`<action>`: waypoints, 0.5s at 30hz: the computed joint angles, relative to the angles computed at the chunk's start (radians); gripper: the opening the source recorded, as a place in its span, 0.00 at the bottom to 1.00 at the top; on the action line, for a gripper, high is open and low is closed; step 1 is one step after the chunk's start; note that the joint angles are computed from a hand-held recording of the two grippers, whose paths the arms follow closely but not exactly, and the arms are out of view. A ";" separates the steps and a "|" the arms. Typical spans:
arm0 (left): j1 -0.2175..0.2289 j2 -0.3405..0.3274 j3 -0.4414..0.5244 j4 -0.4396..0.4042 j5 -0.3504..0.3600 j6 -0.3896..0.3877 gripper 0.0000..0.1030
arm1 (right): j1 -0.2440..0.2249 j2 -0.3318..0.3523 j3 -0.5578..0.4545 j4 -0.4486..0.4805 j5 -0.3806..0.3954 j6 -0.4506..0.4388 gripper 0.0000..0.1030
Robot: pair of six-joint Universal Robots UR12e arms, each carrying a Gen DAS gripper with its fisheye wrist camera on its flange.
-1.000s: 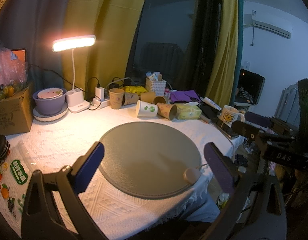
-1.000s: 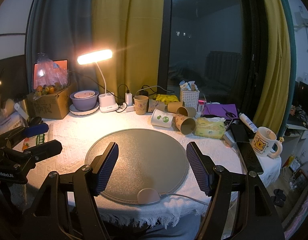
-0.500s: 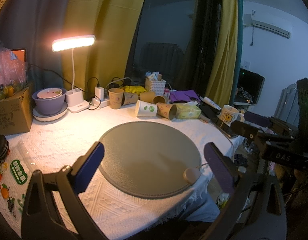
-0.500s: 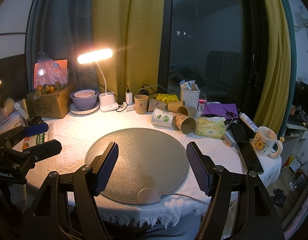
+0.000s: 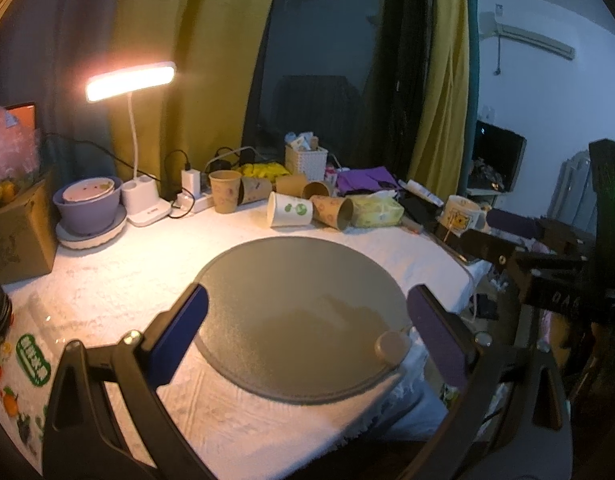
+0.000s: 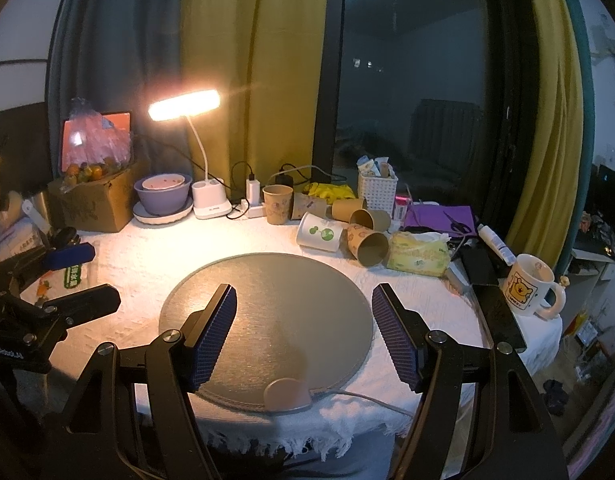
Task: Flip cup upright
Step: 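Move the left tool toward the tipped-over tan paper cups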
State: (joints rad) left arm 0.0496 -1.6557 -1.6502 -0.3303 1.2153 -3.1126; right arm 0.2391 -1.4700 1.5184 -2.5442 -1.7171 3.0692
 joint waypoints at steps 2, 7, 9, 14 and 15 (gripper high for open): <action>-0.003 -0.021 0.026 -0.019 -0.006 0.022 0.97 | -0.009 0.010 -0.009 0.008 0.003 -0.002 0.71; -0.003 -0.086 0.112 -0.100 -0.045 0.066 0.97 | -0.045 0.045 -0.042 0.035 0.023 0.008 0.71; -0.004 -0.115 0.153 -0.140 -0.049 0.077 0.97 | -0.057 0.063 -0.060 0.049 0.030 0.015 0.71; -0.008 -0.188 0.258 -0.209 -0.061 0.137 0.97 | -0.082 0.108 -0.111 0.075 0.052 0.023 0.71; -0.010 -0.205 0.286 -0.228 -0.061 0.151 0.97 | -0.087 0.118 -0.124 0.087 0.056 0.024 0.71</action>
